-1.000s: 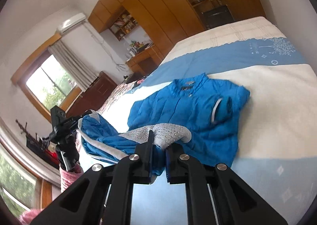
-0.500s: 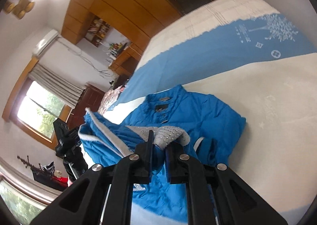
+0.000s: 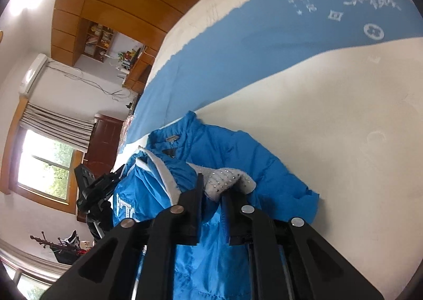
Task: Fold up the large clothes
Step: 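Lay the hem over the collar with both grippers and release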
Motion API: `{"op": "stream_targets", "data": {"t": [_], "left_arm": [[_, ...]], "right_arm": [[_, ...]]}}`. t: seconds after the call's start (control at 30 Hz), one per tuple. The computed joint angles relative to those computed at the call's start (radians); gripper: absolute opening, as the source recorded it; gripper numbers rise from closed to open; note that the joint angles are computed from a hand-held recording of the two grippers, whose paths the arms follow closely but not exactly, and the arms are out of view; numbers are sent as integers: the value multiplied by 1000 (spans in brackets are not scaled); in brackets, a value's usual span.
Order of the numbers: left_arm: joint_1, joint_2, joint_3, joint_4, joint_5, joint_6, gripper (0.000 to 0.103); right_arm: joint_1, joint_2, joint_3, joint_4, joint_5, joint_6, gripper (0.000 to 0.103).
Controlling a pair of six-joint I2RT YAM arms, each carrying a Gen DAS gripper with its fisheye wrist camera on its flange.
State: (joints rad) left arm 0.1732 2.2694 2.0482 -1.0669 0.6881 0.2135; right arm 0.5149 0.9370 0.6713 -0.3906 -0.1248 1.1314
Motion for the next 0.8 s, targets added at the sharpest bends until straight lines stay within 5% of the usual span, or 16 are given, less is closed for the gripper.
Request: {"op": "stream_targets", "data": {"t": [0.17, 0.23, 0.33, 0.47, 0.57, 0.63, 0.8], "left_arm": [[60, 62, 147, -202, 110, 71, 42], [102, 31, 143, -272, 148, 151, 52], [164, -30, 89, -335, 164, 276, 56], [216, -257, -253, -102, 7, 369, 59], [234, -343, -423, -23, -34, 449, 59], [231, -418, -547, 67, -54, 464, 57], [198, -612, -786, 303, -124, 409, 15]], "right_arm": [[52, -97, -9, -37, 31, 6, 27], [142, -133, 25, -118, 147, 4, 45], [288, -153, 59, -214, 292, 41, 46], [495, -87, 97, -323, 441, 151, 46], [591, -24, 106, -345, 503, 215, 45], [636, 33, 129, -370, 554, 247, 34], [680, 109, 210, -443, 644, 287, 10]]}}
